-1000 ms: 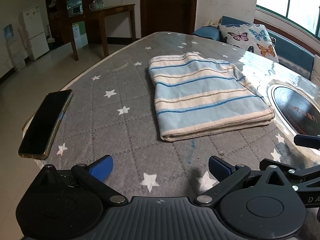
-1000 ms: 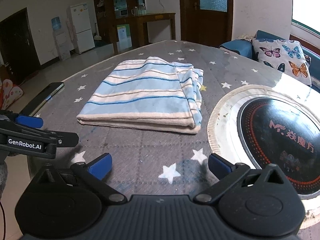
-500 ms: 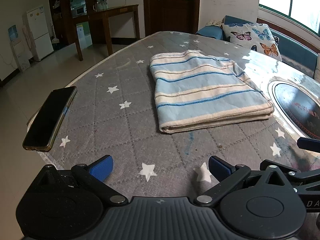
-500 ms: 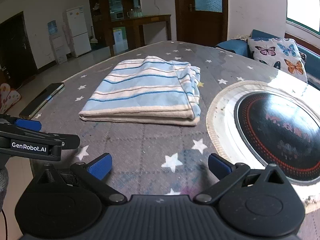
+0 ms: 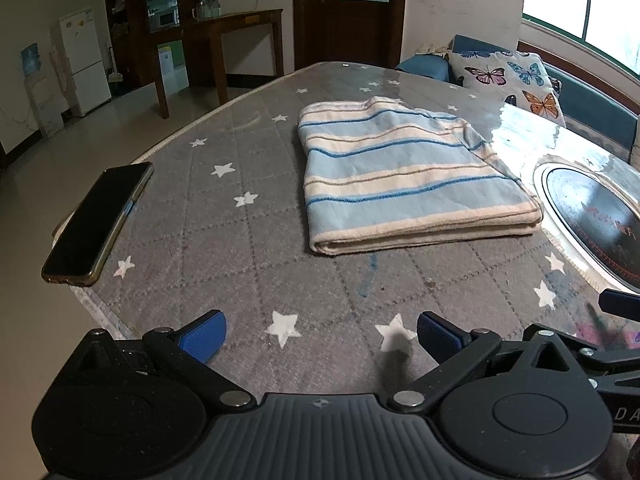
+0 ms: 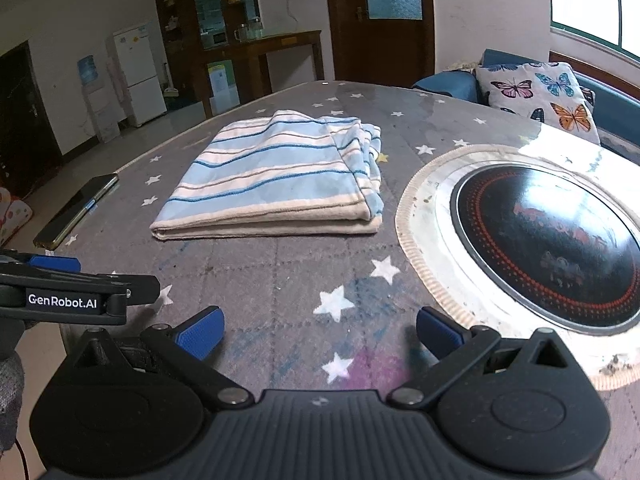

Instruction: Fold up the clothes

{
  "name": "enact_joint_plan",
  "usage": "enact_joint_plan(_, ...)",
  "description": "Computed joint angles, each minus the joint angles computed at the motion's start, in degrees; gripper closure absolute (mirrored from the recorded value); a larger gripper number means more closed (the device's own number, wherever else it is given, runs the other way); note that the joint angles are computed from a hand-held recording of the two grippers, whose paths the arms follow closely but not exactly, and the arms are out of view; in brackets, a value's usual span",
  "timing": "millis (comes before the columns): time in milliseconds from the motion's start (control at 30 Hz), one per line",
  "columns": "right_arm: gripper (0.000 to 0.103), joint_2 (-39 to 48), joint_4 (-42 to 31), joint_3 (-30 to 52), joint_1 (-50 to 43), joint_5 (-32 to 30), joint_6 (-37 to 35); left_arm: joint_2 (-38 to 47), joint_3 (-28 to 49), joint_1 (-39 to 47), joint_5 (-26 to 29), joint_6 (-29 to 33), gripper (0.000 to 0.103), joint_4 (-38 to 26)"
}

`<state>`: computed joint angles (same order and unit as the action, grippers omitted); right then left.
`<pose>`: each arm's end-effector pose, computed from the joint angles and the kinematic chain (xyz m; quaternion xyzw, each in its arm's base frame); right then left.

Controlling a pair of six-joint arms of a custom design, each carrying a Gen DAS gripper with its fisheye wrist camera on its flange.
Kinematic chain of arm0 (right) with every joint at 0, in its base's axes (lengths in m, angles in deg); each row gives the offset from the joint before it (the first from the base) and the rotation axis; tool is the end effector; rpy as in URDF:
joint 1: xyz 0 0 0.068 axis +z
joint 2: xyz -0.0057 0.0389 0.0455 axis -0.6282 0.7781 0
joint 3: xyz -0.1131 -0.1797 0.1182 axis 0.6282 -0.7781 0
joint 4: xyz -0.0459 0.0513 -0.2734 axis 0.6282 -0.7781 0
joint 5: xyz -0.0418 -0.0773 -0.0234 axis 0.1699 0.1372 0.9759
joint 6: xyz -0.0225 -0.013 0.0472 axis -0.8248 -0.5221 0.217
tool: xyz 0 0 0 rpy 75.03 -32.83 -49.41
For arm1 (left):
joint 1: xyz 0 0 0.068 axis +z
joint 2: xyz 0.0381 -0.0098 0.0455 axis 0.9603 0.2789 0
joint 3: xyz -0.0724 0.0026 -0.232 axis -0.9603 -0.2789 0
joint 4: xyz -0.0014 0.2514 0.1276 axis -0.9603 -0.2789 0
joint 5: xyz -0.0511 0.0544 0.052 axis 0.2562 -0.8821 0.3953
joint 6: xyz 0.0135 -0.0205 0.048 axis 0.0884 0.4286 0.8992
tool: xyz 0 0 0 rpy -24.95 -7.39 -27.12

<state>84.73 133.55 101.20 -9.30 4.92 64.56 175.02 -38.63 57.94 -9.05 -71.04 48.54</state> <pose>0.2379 0.1363 -0.0129 -0.1858 0.8966 0.1372 0.3779 0.2145 -0.0479 0.0220 -0.1213 0.9234 0.0525 0.3604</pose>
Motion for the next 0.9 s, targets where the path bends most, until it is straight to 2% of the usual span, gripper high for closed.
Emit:
enact_joint_plan(133, 0.0, 0.28, 0.82, -0.51, 0.79, 2.06, -0.2, 0.71, 0.33, -0.9, -0.8, -1.23, 0.0, -0.08)
enact_joint_plan(367, 0.0, 0.89, 1.19, -0.81, 0.32, 1.99, 0.38, 3.46, 2.06, -2.5, -1.89, -2.32, 0.0, -0.85)
enact_joint_plan(900, 0.0, 2.42, 0.8, -0.02, 2.38, 5.53, -0.6, 5.32, 3.47, -2.73, -1.22, -3.21, 0.0, -1.7)
